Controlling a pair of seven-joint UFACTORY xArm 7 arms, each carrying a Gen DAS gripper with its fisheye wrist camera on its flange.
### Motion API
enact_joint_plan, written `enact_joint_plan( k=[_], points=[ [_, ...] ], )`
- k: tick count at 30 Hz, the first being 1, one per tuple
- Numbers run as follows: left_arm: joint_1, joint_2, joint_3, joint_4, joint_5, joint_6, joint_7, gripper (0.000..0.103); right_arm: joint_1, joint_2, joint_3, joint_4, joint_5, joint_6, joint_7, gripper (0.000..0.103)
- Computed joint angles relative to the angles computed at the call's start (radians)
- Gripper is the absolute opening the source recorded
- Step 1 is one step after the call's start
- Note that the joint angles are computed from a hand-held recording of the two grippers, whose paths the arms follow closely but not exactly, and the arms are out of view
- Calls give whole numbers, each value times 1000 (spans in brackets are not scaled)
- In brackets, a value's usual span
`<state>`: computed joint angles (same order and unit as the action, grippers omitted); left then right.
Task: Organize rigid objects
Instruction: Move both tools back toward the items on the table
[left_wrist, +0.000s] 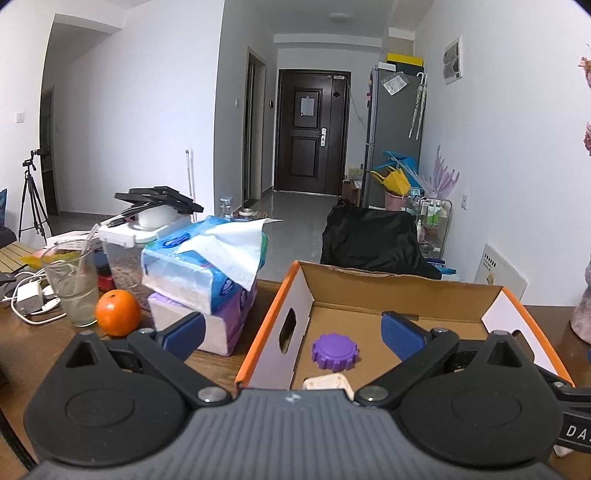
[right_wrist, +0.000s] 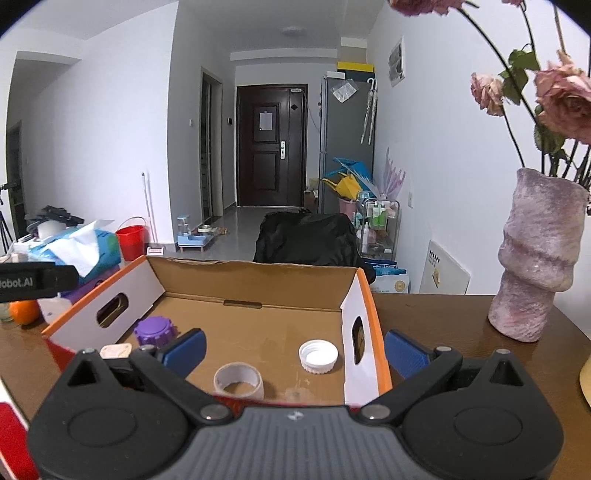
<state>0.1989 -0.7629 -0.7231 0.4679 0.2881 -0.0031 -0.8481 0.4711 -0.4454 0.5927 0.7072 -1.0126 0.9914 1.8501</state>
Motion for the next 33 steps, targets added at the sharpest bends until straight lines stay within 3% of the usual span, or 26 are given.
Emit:
enact_joint_plan(
  k=[9, 18, 33],
  points=[
    [-169, -139, 112, -121, -16, 60, 15, 103, 58, -38, 64, -18, 68, 67, 4, 103],
    [-357, -296, 215, -243, -26, 182, 40, 103, 115, -80, 136, -36, 142, 127, 55, 103],
    [-671, -664, 284, -389, -54, 534, 53, 103, 178, -80, 265, 3, 252, 275, 94, 103]
  ],
)
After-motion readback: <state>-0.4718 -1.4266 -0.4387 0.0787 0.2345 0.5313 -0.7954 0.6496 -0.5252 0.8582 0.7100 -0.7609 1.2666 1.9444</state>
